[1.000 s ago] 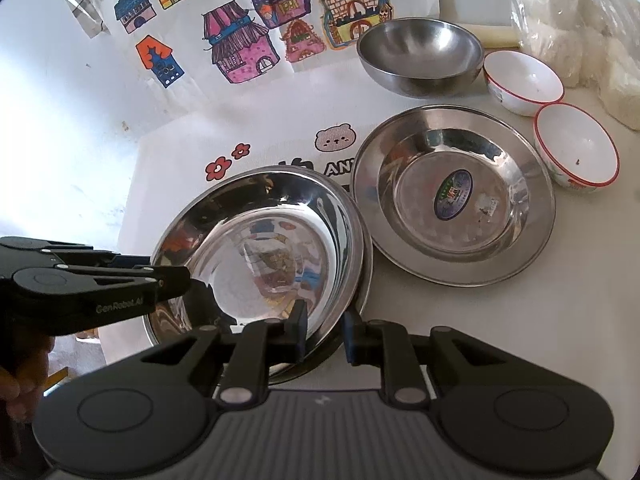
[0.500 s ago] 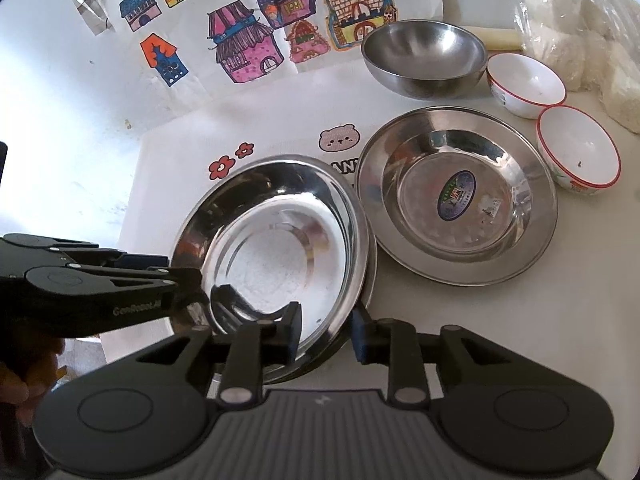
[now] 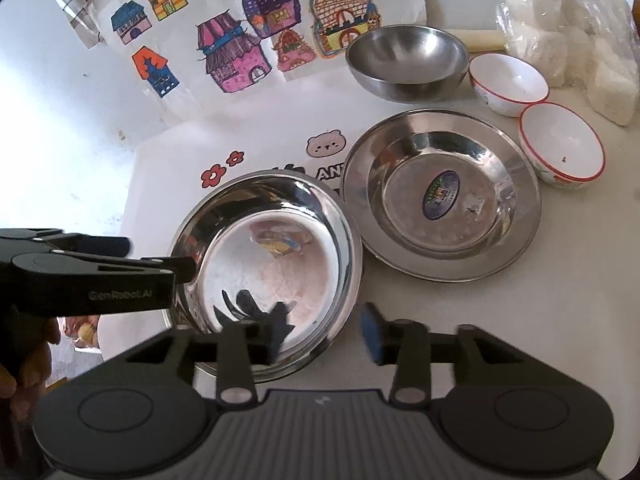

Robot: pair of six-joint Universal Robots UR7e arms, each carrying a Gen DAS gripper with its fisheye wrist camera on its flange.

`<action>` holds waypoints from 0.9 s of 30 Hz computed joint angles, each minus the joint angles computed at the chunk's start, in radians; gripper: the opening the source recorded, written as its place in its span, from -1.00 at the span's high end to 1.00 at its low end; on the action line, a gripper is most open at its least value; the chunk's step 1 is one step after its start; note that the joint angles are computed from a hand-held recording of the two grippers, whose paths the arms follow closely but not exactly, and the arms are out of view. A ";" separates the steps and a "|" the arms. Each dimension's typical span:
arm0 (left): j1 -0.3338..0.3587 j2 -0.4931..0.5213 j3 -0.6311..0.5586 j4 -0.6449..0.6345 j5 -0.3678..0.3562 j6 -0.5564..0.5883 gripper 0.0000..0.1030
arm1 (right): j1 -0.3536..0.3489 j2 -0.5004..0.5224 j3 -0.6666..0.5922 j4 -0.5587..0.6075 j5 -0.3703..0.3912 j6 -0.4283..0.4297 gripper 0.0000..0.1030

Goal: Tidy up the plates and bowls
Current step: 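Open both grippers to release the large steel plate, then move both grippers to the blue-labelled steel plate and grip its rim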

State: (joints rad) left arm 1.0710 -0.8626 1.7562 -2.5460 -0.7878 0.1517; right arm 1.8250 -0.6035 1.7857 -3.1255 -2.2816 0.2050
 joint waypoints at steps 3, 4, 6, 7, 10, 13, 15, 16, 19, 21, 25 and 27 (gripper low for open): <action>-0.006 0.003 -0.003 -0.011 0.016 0.005 -0.77 | 0.004 -0.004 0.007 -0.017 -0.016 -0.004 -0.39; -0.008 0.004 -0.003 -0.021 0.018 0.011 -0.81 | 0.005 -0.006 0.009 -0.024 -0.019 -0.006 -0.44; -0.010 0.006 -0.002 -0.047 0.017 0.026 -0.84 | 0.005 -0.011 0.014 -0.041 -0.026 -0.010 -0.70; -0.010 0.007 -0.003 -0.060 0.011 0.035 -0.88 | 0.005 -0.013 0.016 -0.048 -0.029 -0.011 -0.76; -0.003 0.000 -0.004 -0.107 -0.062 0.061 -0.95 | 0.002 -0.023 0.026 -0.075 -0.040 -0.016 -0.96; 0.002 -0.001 -0.016 -0.112 -0.139 0.058 -0.98 | -0.008 -0.036 0.036 -0.095 -0.038 -0.013 -0.99; 0.000 0.008 -0.024 -0.117 -0.165 0.061 -0.98 | -0.015 -0.045 0.046 -0.114 -0.039 -0.007 -0.99; -0.001 0.015 -0.032 -0.116 -0.176 0.061 -0.98 | -0.020 -0.052 0.053 -0.124 -0.040 -0.003 -0.99; -0.004 0.037 -0.049 -0.125 -0.203 0.079 -0.98 | -0.031 -0.068 0.073 -0.158 -0.051 0.006 -1.00; -0.010 0.049 -0.049 -0.164 -0.219 0.114 -0.98 | -0.040 -0.082 0.088 -0.172 -0.062 0.015 -1.00; -0.024 0.086 -0.064 -0.223 -0.256 0.153 -0.98 | -0.060 -0.104 0.123 -0.218 -0.096 0.027 -1.00; -0.030 0.113 -0.097 -0.191 -0.262 0.150 -0.98 | -0.069 -0.109 0.137 -0.238 -0.122 0.023 -1.00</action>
